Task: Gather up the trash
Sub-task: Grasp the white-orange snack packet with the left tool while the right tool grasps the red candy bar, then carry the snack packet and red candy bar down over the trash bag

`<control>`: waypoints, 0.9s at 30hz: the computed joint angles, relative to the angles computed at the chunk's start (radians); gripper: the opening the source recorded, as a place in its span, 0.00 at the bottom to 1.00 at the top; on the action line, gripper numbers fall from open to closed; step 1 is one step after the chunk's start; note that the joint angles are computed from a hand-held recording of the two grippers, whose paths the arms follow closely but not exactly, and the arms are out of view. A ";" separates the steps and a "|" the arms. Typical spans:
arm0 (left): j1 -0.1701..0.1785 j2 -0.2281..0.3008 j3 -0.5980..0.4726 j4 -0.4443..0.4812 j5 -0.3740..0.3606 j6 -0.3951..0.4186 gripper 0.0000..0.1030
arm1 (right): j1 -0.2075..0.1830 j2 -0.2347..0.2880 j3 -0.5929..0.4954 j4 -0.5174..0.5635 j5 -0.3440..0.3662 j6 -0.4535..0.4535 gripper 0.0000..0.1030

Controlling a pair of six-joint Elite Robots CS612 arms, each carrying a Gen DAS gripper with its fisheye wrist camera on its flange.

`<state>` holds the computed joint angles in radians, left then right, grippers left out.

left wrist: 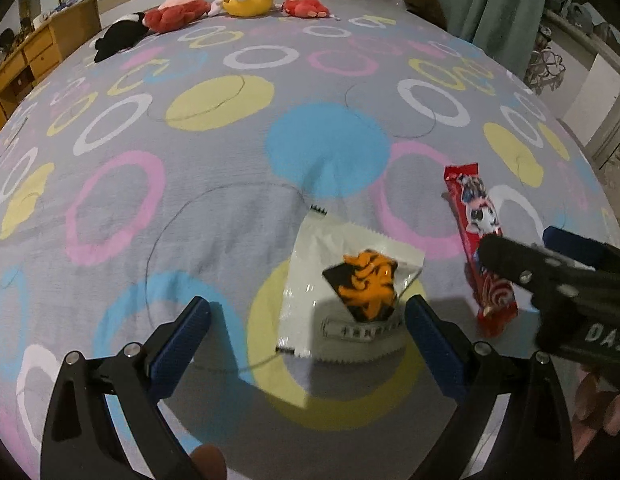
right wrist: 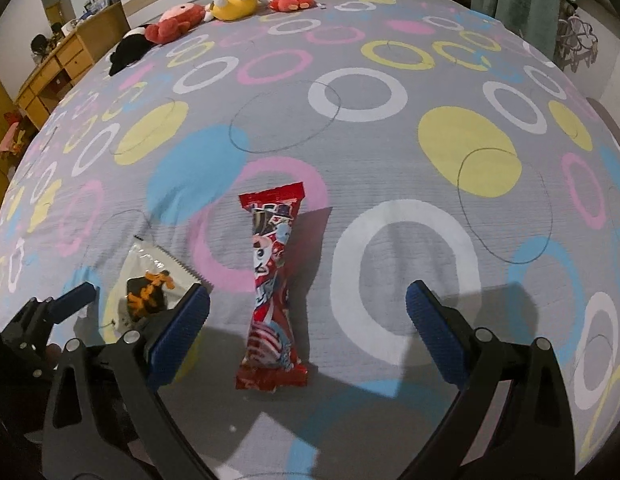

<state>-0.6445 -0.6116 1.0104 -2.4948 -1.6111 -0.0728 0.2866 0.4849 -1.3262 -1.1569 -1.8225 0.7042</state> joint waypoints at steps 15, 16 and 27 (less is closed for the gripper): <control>-0.021 0.019 -0.004 -0.052 0.080 0.060 0.71 | -0.009 -0.026 0.074 0.051 0.009 -0.010 0.46; -0.022 0.017 0.002 -0.068 0.090 0.061 0.49 | -0.008 -0.028 0.077 0.055 0.000 -0.016 0.28; -0.024 -0.027 0.080 -0.132 0.081 0.095 0.20 | 0.011 -0.032 0.076 0.048 -0.054 -0.054 0.08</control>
<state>-0.6683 -0.6383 1.0904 -2.6268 -1.5298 0.0219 0.2975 0.4531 -1.2503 -1.1090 -1.8769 0.6503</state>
